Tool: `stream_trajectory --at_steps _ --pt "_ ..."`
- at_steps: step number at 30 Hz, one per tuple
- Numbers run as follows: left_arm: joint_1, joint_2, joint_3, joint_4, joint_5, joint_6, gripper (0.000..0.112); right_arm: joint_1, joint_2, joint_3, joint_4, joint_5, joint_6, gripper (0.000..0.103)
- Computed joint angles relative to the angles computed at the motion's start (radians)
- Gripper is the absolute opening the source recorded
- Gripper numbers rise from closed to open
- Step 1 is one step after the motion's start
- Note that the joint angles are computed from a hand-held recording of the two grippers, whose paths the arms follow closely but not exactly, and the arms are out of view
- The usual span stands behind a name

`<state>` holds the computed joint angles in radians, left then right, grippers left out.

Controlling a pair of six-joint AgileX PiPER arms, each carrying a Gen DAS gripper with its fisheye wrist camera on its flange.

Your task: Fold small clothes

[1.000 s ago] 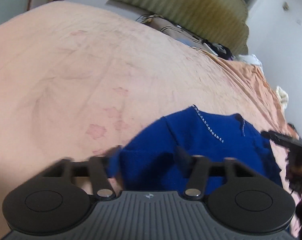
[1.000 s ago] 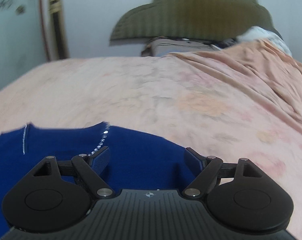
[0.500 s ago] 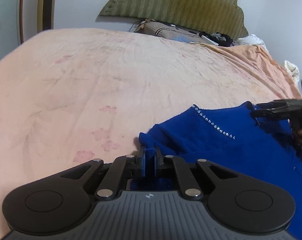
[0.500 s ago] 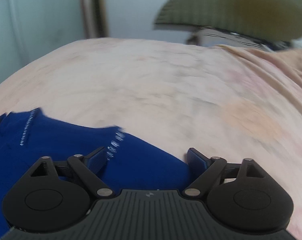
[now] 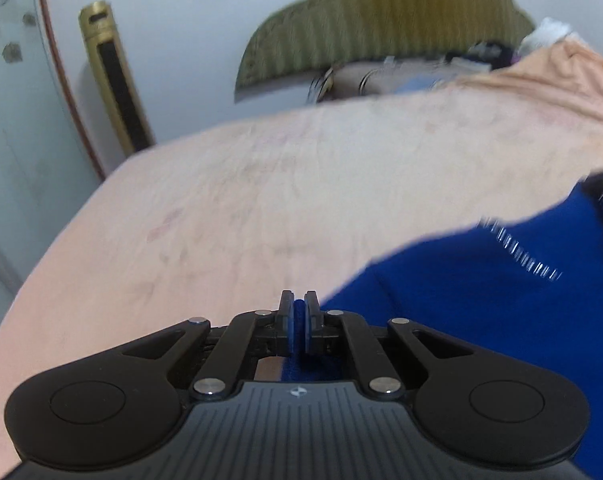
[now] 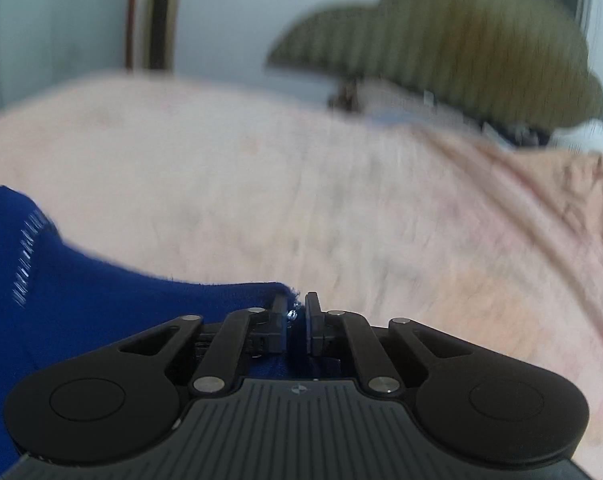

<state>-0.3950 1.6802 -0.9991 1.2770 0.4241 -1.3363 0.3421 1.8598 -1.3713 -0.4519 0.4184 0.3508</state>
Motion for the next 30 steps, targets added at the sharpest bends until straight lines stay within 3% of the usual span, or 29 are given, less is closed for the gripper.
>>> stream_trajectory --at_steps 3,6,8,11,13,15,17,19,22,25,27,30 --pt "-0.015 -0.048 0.071 0.087 0.033 -0.107 0.008 0.03 -0.075 0.104 -0.257 -0.056 0.277 0.04" --pt "-0.06 -0.135 0.133 0.099 0.117 -0.126 0.008 0.026 -0.258 0.254 -0.339 -0.118 0.411 0.061" --pt "-0.091 -0.231 0.195 0.078 0.123 -0.109 0.008 0.029 -0.388 0.336 -0.229 -0.082 0.302 0.069" --pt "-0.172 -0.316 0.274 0.058 0.134 -0.089 0.009 0.016 -0.557 0.463 0.07 -0.031 0.01 0.083" --pt "-0.256 -0.26 0.288 0.064 0.224 -0.062 0.009 -0.003 -0.597 0.527 0.248 0.013 -0.141 0.088" --pt "-0.316 -0.168 0.271 0.064 0.346 -0.081 0.009 -0.037 -0.588 0.573 0.285 0.051 -0.141 0.087" --pt "-0.325 -0.195 0.289 0.042 0.363 -0.135 0.009 -0.063 -0.616 0.635 0.208 0.004 0.019 0.088" --pt "-0.323 -0.293 0.321 -0.026 0.334 -0.139 0.009 -0.052 -0.695 0.658 0.113 0.03 0.219 0.086" --pt "-0.397 -0.401 0.362 -0.129 0.383 -0.121 0.009 0.093 -0.866 0.748 -0.136 0.087 0.506 0.099" --pt "-0.542 -0.448 0.405 -0.189 0.466 -0.146 0.009 0.198 -0.954 0.818 -0.112 0.139 0.528 0.101" --pt "-0.637 -0.502 0.437 -0.241 0.488 -0.167 0.009 0.25 -0.983 0.845 -0.096 0.221 0.564 0.098" --pt "-0.756 -0.584 0.478 -0.32 0.498 -0.206 0.009 0.444 -1.118 0.892 -0.213 0.393 0.822 0.099"
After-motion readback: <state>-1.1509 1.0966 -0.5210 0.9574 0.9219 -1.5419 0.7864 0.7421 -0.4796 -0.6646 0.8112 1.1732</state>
